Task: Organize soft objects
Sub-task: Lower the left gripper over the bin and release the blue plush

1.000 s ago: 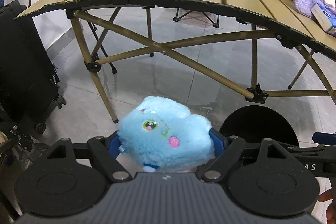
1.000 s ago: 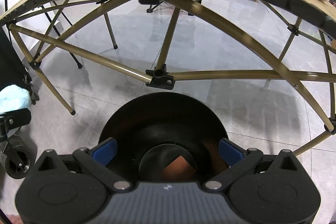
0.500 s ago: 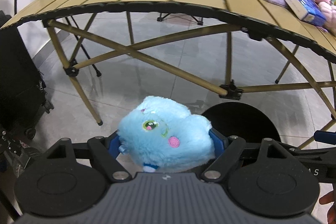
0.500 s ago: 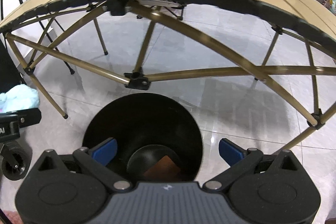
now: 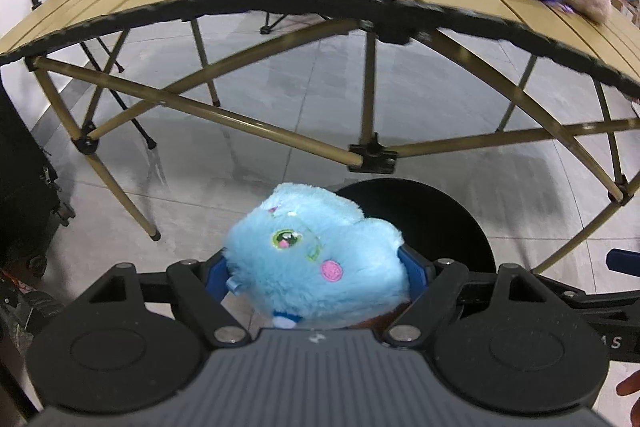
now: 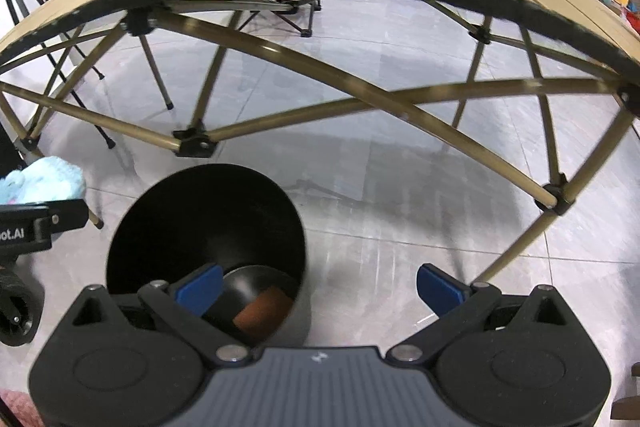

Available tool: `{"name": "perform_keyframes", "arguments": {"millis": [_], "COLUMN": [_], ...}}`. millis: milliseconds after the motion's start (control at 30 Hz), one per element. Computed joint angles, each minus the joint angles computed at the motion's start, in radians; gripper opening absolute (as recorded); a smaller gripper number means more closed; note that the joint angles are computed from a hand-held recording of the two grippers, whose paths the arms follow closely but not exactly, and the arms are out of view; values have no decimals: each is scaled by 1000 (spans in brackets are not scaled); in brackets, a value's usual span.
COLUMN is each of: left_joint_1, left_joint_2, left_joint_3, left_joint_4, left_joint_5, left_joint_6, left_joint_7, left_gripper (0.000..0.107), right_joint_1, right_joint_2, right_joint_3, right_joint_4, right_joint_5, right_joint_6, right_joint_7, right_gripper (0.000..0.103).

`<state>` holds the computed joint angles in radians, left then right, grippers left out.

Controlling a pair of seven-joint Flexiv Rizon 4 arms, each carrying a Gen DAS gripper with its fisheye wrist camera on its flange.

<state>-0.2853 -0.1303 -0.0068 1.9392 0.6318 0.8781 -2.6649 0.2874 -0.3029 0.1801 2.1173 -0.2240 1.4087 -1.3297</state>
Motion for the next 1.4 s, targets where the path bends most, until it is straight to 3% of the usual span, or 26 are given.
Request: {"name": "perform_keyframes", "arguments": {"millis": [867,1033,1100,1400], "left_joint_1": [-85,-84,-87,-82], "left_joint_2": [-197,-195,-193,-192], "left_joint_3": [32,38,41,41], "left_joint_4": [-143,-134,-133,-124], "left_joint_5": [-173,-194,-193,-222], "left_joint_6": [-25,-12,-5,13], "left_joint_7": [95,105,102,114], "left_gripper": [81,87,103,103], "right_joint_1": [-67,-65,-61,-57], "right_joint_2": [-6,-7,-7,-4], "right_joint_3": [-20,-22,-26,-34], "right_joint_4": [23,21,22,29], "right_joint_5": [27,26,22,6], "right_joint_6": [-13,-16,-16,-14], "right_joint_7": [-42,-45,-41,-28], "right_gripper": [103,103,103,103]}}
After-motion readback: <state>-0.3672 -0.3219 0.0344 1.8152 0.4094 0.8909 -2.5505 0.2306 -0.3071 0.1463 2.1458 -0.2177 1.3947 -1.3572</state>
